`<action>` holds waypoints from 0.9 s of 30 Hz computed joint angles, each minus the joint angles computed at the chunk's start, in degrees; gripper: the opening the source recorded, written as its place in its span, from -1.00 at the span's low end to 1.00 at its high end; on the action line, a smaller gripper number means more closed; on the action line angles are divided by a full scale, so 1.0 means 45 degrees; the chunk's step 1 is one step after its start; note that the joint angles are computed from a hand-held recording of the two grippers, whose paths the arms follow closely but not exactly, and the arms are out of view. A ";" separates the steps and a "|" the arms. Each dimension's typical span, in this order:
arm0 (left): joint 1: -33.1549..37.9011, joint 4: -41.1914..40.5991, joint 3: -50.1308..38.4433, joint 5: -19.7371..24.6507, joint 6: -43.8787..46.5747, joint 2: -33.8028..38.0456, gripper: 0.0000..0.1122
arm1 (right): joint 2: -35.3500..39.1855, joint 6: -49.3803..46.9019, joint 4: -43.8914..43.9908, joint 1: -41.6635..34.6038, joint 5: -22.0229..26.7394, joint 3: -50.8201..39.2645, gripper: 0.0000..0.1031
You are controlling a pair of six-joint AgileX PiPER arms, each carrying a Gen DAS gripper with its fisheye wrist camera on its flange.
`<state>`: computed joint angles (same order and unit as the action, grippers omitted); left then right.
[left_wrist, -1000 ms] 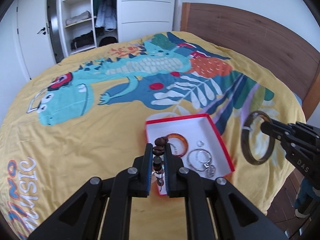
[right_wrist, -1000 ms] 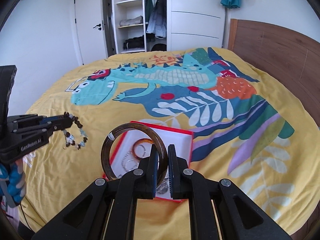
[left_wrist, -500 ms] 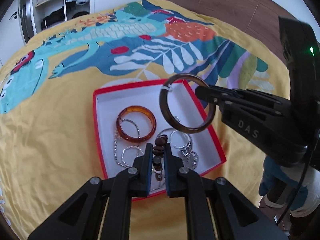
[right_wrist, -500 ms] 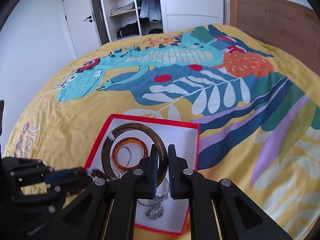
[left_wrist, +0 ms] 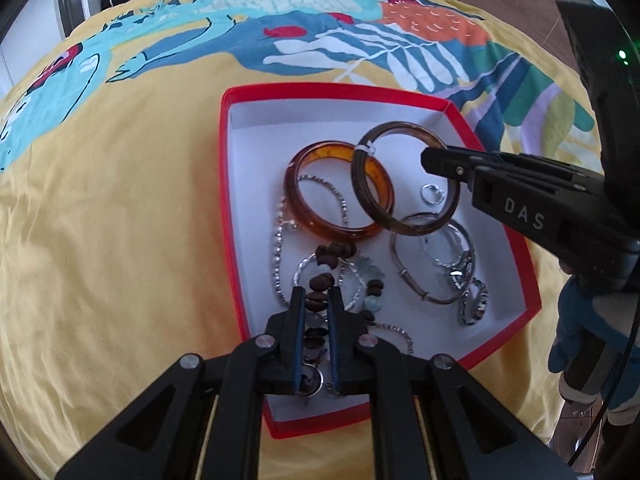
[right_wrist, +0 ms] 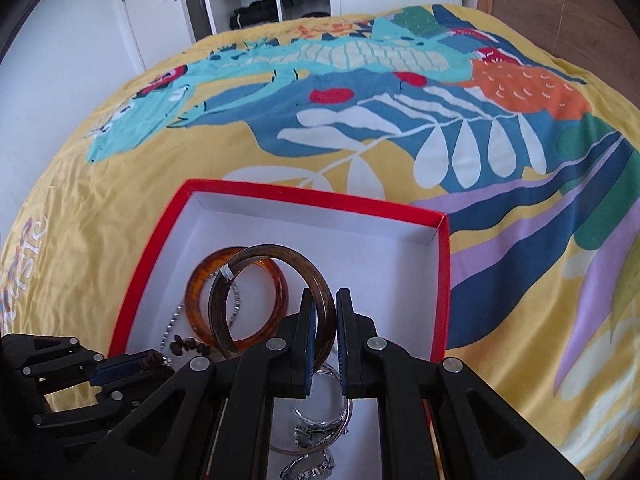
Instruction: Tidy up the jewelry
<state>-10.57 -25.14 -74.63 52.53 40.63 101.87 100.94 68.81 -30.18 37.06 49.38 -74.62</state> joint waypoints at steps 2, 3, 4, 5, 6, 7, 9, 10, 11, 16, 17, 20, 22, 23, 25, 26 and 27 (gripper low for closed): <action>0.0040 -0.0088 0.0085 -0.0141 0.0128 0.0023 -0.83 | 0.0179 -0.0085 0.0162 -0.0108 -0.0003 -0.0012 -0.82; 0.0018 -0.0091 0.0170 -0.0263 0.0171 -0.0014 -0.83 | 0.0231 -0.0115 0.0220 -0.0169 -0.0034 0.0014 -0.82; -0.0029 -0.0048 0.0292 -0.0430 0.0200 -0.0089 -0.82 | 0.0305 -0.0138 0.0280 -0.0216 -0.0041 0.0023 -0.82; -0.0074 0.0000 0.0396 -0.0578 0.0211 -0.0158 -0.82 | 0.0346 -0.0180 0.0348 -0.0255 -0.0040 0.0034 -0.82; -0.0105 0.0005 0.0525 -0.0742 0.0252 -0.0240 -0.81 | 0.0396 -0.0188 0.0405 -0.0287 -0.0043 0.0050 -0.82; -0.0114 0.0004 0.0629 -0.0856 0.0274 -0.0294 -0.81 | 0.0412 -0.0128 0.0399 -0.0299 -0.0058 0.0087 -0.82; -0.0051 -0.0137 0.0674 -0.0876 0.0297 -0.0305 -0.81 | 0.0380 0.0081 0.0344 -0.0261 -0.0066 0.0187 -0.81; -0.0015 -0.0195 0.0681 -0.0856 0.0285 -0.0310 -0.81 | 0.0369 0.0112 0.0364 -0.0255 -0.0070 0.0231 -0.81; 0.0005 -0.0222 0.0676 -0.0828 0.0227 -0.0318 -0.79 | 0.0398 0.0049 0.0429 -0.0271 -0.0059 0.0223 -0.81; 0.0144 -0.0602 0.0748 -0.0597 0.0343 -0.0555 -0.53 | 0.0077 0.0401 0.0323 -0.0117 0.0058 0.0420 -0.39; 0.0163 -0.0632 0.0803 -0.0573 0.0351 -0.0676 -0.47 | -0.0054 0.0581 0.0200 -0.0037 0.0111 0.0472 -0.34; 0.0168 -0.0635 0.0967 -0.0565 0.0196 -0.1083 -0.30 | -0.0589 0.1052 -0.0160 0.0380 0.0463 0.0575 -0.32; 0.0252 -0.0618 0.1104 -0.0536 0.0125 -0.1473 -0.27 | -0.0940 0.1335 -0.0408 0.0814 0.0993 0.0499 -0.25; 0.0351 -0.0700 0.1151 -0.0410 0.0192 -0.1684 -0.27 | -0.1113 0.1497 -0.0530 0.1002 0.1217 0.0471 -0.18; 0.0478 -0.0691 0.1295 -0.0317 0.0164 -0.2155 -0.27 | -0.1511 0.1930 -0.0776 0.1515 0.1765 0.0400 -0.05; 0.0576 -0.0702 0.1416 -0.0301 0.0179 -0.2487 -0.27 | -0.1650 0.2105 -0.0890 0.1747 0.2027 0.0339 0.02; 0.0672 -0.0702 0.1506 -0.0285 0.0199 -0.2755 -0.27 | -0.1797 0.2337 -0.1026 0.2055 0.2386 0.0242 0.05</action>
